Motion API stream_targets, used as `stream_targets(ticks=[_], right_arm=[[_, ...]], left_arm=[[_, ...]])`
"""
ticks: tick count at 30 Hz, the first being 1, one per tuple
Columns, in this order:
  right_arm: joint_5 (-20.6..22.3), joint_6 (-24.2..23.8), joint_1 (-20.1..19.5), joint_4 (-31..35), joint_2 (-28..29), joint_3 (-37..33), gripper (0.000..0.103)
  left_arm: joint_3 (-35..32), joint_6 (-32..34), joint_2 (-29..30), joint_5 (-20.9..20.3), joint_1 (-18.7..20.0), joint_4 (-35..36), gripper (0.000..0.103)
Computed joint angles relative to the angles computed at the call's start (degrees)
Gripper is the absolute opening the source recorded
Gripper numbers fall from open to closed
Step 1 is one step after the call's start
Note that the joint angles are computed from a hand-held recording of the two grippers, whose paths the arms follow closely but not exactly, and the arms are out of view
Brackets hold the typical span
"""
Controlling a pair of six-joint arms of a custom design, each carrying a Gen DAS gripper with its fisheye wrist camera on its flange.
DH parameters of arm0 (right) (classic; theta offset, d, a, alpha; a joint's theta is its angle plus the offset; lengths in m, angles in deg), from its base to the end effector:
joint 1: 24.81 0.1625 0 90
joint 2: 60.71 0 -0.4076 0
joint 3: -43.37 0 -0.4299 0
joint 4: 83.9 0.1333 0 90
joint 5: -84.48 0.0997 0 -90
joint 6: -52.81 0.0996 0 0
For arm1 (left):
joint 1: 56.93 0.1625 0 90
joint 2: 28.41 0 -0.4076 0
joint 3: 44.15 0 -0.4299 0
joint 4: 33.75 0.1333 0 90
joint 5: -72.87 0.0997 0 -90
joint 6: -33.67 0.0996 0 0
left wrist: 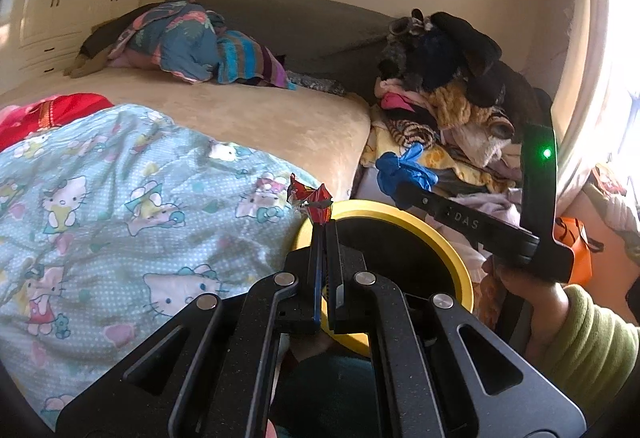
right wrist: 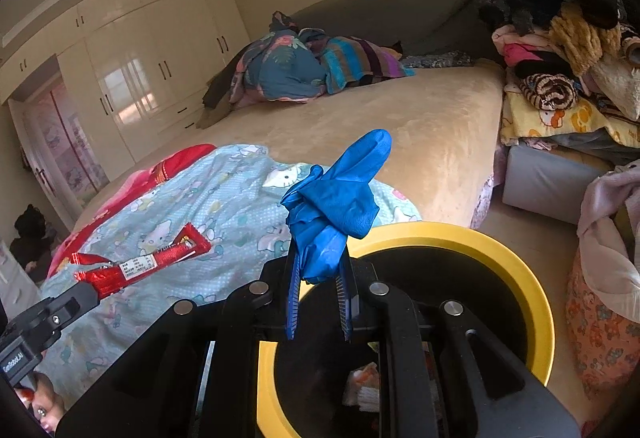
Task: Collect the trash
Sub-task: 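Carry the red wrapper with the left tool while the right tool carries the blue glove over the bin, then open the left tool dropping the red wrapper into the bin while the right tool drops the blue glove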
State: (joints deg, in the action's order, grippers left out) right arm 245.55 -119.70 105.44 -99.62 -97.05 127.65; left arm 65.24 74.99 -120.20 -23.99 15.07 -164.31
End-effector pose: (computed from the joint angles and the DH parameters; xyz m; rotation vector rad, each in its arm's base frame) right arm 0.4114 -0.4254 -0.0167 -0.1812 -2.0184 1.4963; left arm -0.0475 -0.5391 0.3878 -1.5365 -2.6233 0.6415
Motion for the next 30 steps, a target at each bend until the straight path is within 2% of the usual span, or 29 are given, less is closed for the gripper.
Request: stream_targets(ticks=[12, 22, 30], right_arm=[[1.0, 9.7, -0.6, 6.5, -1.7, 2.6, 0.016], [-1.0, 17.5, -2.5, 12.1, -2.7, 4.9, 0.017], [-4.3, 23.8, -4.7, 16.7, -2.4, 6.0, 0.018]], left_arm=[[4.1, 3.2, -2.3, 2.2, -2.1, 1.6, 0.000], [6.8, 5.0, -2.7, 4.7, -3.4, 2.7, 0.000], [8.5, 5.4, -1.6, 7.2, -4.2, 3.3, 0.000]])
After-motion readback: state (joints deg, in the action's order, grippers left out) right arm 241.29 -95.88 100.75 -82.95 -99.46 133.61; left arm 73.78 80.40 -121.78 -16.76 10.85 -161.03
